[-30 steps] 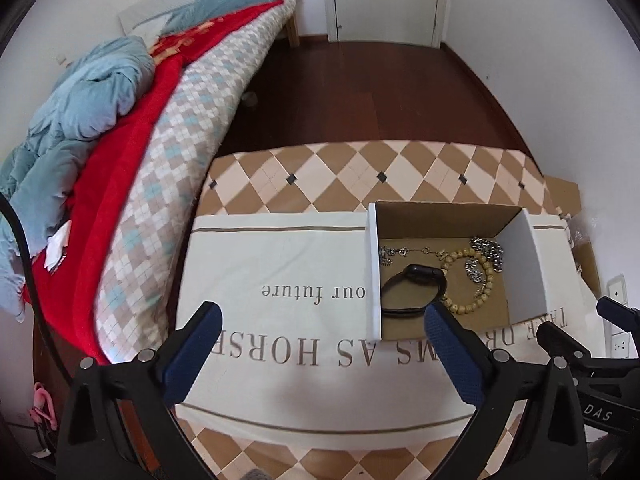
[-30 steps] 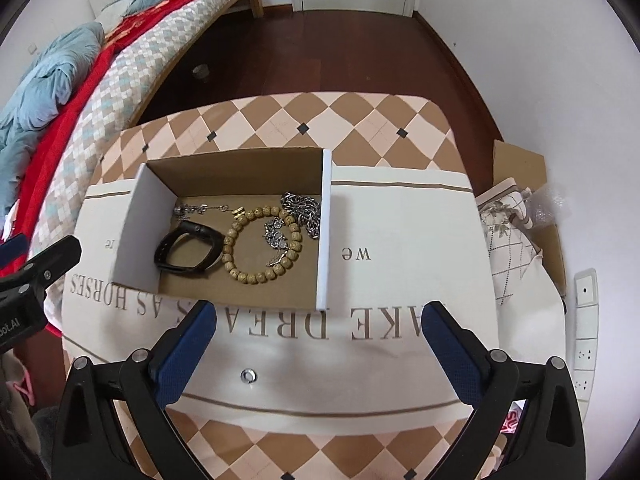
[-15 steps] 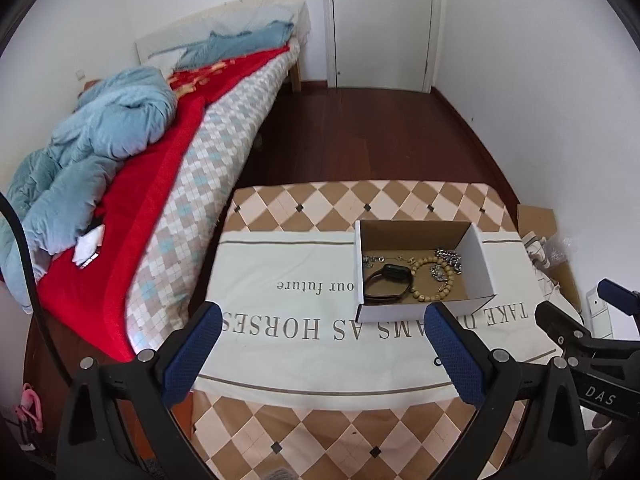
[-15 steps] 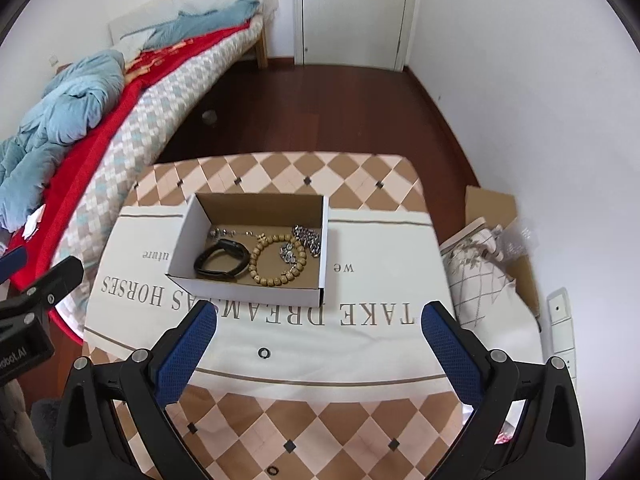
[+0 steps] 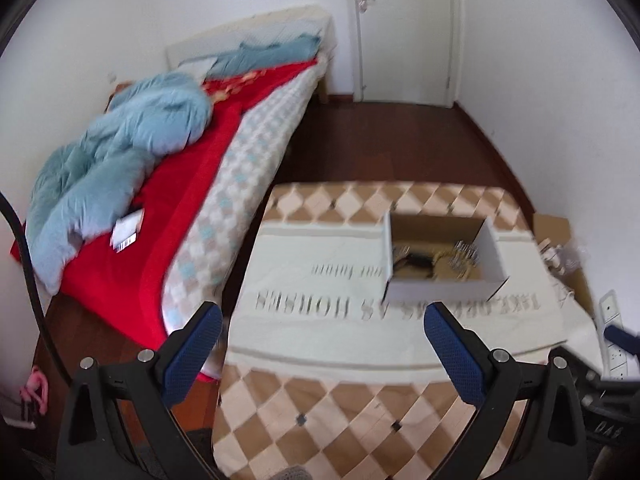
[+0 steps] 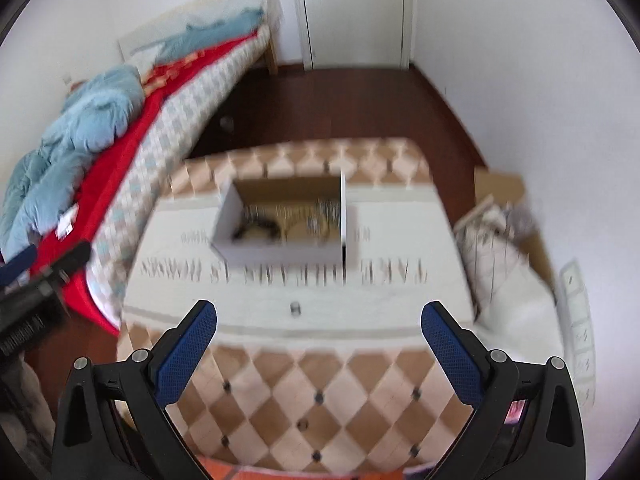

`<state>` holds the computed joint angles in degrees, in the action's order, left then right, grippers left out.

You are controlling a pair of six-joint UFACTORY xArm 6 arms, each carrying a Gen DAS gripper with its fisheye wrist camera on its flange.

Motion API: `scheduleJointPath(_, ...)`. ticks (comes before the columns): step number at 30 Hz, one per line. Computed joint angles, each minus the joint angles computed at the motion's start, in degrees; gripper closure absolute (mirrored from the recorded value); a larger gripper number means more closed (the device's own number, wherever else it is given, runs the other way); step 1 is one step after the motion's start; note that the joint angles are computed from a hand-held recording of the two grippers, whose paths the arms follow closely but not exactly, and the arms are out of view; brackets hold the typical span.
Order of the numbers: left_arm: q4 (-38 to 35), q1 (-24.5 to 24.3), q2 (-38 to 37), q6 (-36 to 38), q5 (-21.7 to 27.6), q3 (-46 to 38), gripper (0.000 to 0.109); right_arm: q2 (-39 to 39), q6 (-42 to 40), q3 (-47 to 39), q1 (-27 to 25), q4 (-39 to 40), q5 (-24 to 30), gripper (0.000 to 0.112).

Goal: Organize jewelry
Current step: 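Lift both tools up and away from the box, then grasp a small black ring on the cloth with the right tool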

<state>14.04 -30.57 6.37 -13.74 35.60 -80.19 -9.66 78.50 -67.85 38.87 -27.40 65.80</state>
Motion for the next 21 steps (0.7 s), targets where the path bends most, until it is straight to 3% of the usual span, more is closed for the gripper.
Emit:
scheduleJointPath(2, 0.60, 0.63, -0.10, -1.20, 0.62, 2.76, 0.006, -1.08, 0.88, 5.87, -0.12, 3.57, -5.02, 0.017)
scheduleJointPath(4, 1.43, 1.09, 0.31, -2.12, 1.40, 5.02, 0.006, -1.75, 0.65, 11.72, -0.43, 8.26, -10.86, 0.054)
scheduleJointPath(5, 2.73, 1.09, 0.43, -3.22, 1.83, 5.76, 0.006, -1.65, 0.26, 13.81, -0.33, 10.49, -13.00, 0.059)
scheduleJointPath(10, 8.20, 1.03, 2.09, -6.54, 3.63, 9.08, 0.006, 0.04, 0.65, 20.01, 1.69, 14.99, -21.44, 0.059)
scheduleJointPath(16, 4.85, 1.06, 3.79, -4.65, 5.63, 10.07, 0.006, 4.44, -0.65, 18.39, 3.78, 15.04, -22.10, 0.061)
scheduleJointPath(19, 4.06, 0.71, 4.33, -3.88, 6.77, 9.68, 0.006, 7.10, -0.68, 15.73, 4.89, 13.18, -19.61, 0.071)
scheduleJointPath(21, 4.07, 0.54, 4.29, -3.76, 6.88, 9.73, 0.006, 8.74, -0.99, 13.71, 5.91, 11.60, -17.07, 0.088)
